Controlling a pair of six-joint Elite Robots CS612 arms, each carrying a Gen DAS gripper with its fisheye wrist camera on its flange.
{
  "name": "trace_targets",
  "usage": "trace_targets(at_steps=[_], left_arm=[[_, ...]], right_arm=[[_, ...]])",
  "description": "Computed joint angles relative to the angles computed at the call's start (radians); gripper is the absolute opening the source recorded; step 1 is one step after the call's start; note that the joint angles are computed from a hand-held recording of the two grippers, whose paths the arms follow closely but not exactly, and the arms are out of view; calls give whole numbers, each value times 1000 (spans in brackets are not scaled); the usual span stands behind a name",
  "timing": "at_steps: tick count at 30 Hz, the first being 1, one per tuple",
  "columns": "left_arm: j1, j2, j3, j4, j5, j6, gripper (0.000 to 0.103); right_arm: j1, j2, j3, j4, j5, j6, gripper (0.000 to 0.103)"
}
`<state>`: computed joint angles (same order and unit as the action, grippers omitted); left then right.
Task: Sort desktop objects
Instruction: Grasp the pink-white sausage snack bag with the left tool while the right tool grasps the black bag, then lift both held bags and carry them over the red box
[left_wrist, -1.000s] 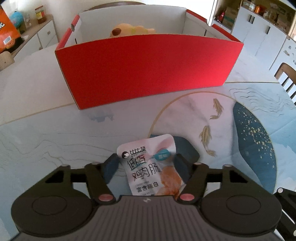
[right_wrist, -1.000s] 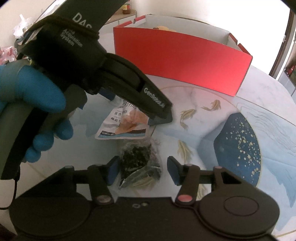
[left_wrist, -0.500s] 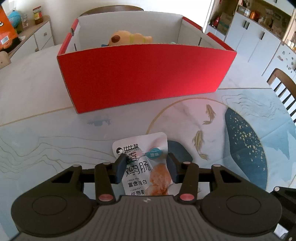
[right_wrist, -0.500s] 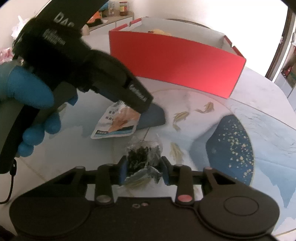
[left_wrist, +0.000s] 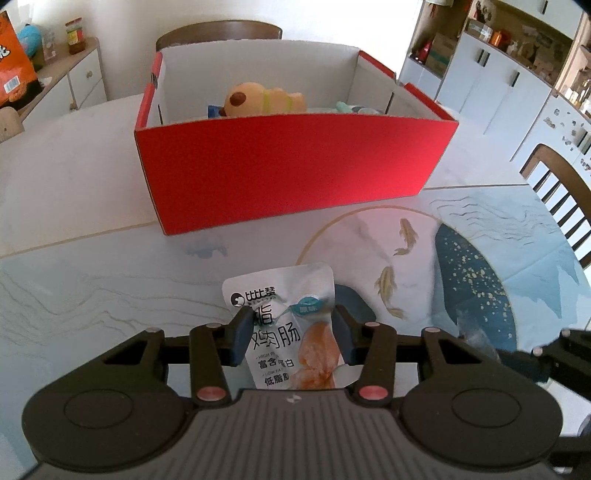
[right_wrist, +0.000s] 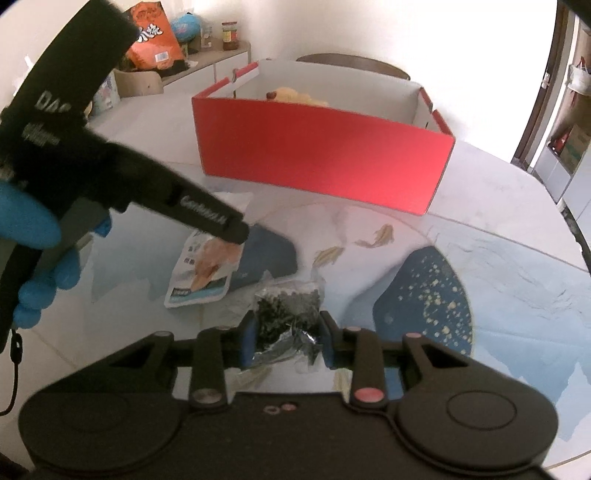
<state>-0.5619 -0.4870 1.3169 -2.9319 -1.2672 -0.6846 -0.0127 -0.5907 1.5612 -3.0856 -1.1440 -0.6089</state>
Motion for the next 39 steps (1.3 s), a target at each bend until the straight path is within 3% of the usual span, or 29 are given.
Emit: trace_targets(at_steps=[12, 14, 15, 16, 21, 25, 26, 27, 28, 30, 35, 39], left_arm=[[1, -41, 63, -83, 2, -5, 44], [1, -46, 71, -96, 2, -3, 40], [2, -49, 74, -102, 2, -1, 23], [1, -52, 76, -101, 3, 0, 20], [1, -57, 79, -116, 6, 22, 20], [16, -52, 78, -115, -71, 8, 21], [20, -50, 77, -116, -90, 14, 23], [21, -49, 76, -114, -101, 19, 32], [20, -48, 76, -109, -100, 20, 55], [20, -43, 76, -120, -102, 26, 76], [29, -27, 49, -63, -147, 41, 76], [27, -11, 22, -5, -125, 57, 76]], right_arm=[[-4, -17, -11, -33, 22, 9, 32], [-5, -19, -14, -35, 25, 13, 32], [-6, -19, -17, -35, 28, 14, 32], [-6, -20, -18, -37, 30, 15, 32], [-5, -22, -25, -51, 33, 12, 32], [-6, -23, -31, -55, 32, 11, 32], [-6, -22, -32, -53, 32, 9, 32], [-7, -22, -32, -49, 32, 6, 32], [-7, -22, -33, -45, 33, 4, 32], [-7, -21, -31, -38, 32, 2, 32], [-9, -18, -33, -23, 29, 1, 32], [-11, -17, -34, -16, 27, 2, 32]])
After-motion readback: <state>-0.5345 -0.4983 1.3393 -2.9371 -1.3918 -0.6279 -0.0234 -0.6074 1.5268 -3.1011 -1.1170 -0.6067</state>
